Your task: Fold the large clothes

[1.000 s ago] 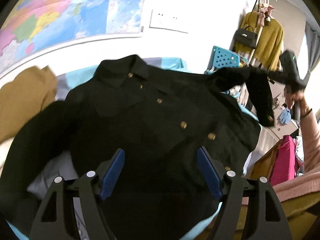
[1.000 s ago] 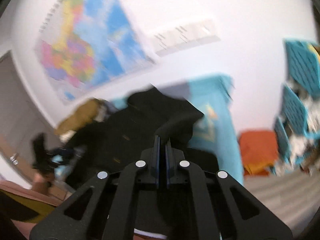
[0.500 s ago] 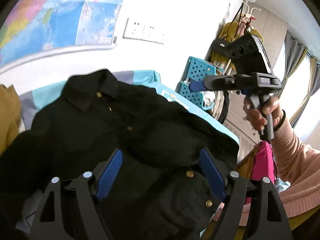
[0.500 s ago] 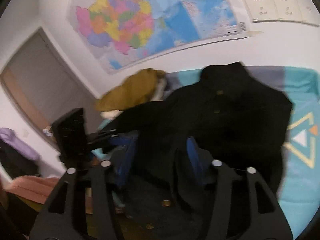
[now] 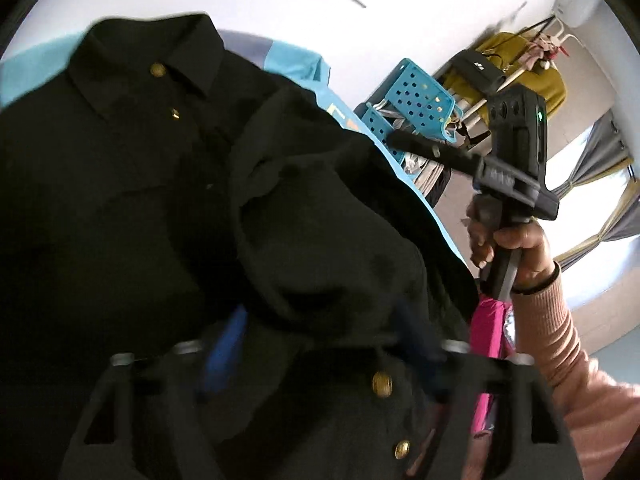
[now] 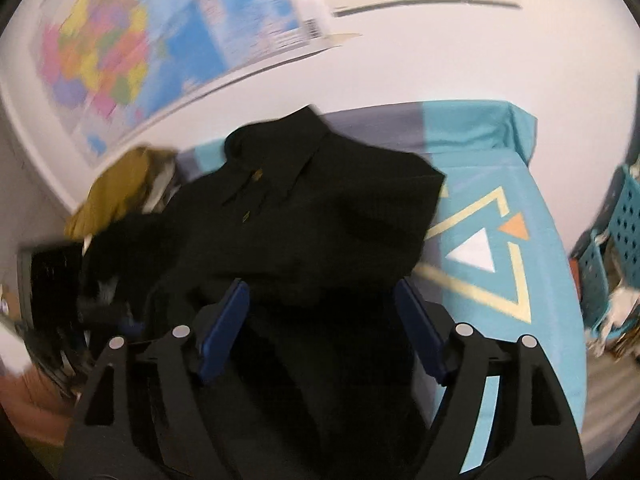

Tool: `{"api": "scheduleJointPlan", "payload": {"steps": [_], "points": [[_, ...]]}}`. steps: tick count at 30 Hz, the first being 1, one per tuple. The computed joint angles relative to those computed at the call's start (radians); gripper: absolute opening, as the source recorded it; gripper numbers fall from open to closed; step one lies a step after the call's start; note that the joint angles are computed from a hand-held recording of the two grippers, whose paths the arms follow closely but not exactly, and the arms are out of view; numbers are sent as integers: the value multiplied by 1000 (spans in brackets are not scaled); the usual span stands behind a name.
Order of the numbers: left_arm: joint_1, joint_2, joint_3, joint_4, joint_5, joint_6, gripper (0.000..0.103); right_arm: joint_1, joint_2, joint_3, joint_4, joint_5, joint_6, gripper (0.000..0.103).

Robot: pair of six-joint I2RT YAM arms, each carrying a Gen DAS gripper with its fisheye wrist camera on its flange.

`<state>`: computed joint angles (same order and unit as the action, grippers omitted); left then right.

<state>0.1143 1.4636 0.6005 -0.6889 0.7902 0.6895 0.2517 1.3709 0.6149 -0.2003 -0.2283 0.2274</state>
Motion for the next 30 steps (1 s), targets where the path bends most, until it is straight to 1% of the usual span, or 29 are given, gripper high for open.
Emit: {"api": "scheduleJointPlan", "payload": {"steps": [1, 2, 3, 4, 6, 7, 8, 10, 12, 14, 15, 17, 18, 20, 21, 22, 24, 25, 27, 28, 29, 30], "points": [[-35, 18, 4, 32, -24, -35, 8, -24, 31, 5, 23, -22, 0, 79], [-52, 27, 10, 47, -44, -47, 4, -60, 77, 14, 54, -61, 11, 80], [-56, 23, 9, 53, -52, -45, 4, -92, 132, 30, 76, -102, 27, 83], [-44, 14, 17, 34, -44, -17, 4, -114, 192, 56, 85, -140, 39, 83], [-16, -12, 45, -24, -40, 39, 4, -129, 270, 97, 80, -177, 49, 83], [8, -36, 66, -59, -41, 73, 4, -137, 322, 123, 66, -220, 24, 78], [28, -48, 88, -88, -42, 98, 4, -138, 346, 136, 62, -233, 9, 72], [80, -70, 141, -137, -52, 141, 3, -141, 363, 149, 50, -224, -49, 20], [124, -91, 188, -140, -72, 147, 3, -181, 336, 126, 79, -272, -57, 12], [193, -63, 268, -176, -64, 164, 4, -242, 279, 84, 120, -302, -50, 10], [217, -59, 286, -166, -75, 161, 4, -279, 254, 60, 149, -294, -34, 9], [237, -71, 292, -95, -122, 116, 11, -343, 256, 48, 156, -317, -35, 9], [254, -55, 304, -106, -122, 133, 18, -367, 269, 47, 151, -330, -42, 9], [277, -23, 307, -152, -123, 193, 31, -364, 295, 48, 143, -316, -56, 10], [283, -8, 295, -180, -117, 233, 51, -358, 302, 42, 154, -311, -47, 12], [287, 5, 281, -206, -109, 276, 63, -358, 307, 37, 166, -318, -38, 14], [273, 2, 237, -234, -107, 323, 65, -354, 307, 27, 188, -331, -29, 17], [249, -5, 199, -228, -127, 333, 67, -350, 304, 25, 192, -325, -21, 17], [203, -26, 143, -175, -141, 299, 69, -345, 303, 27, 189, -325, -23, 18], [164, -18, 114, -132, -152, 270, 68, -343, 301, 25, 191, -322, -23, 18], [133, -8, 96, -90, -168, 236, 64, -345, 299, 24, 188, -325, -30, 18], [105, 20, 94, -55, -180, 204, 42, -341, 300, 23, 193, -324, -26, 18]]}}
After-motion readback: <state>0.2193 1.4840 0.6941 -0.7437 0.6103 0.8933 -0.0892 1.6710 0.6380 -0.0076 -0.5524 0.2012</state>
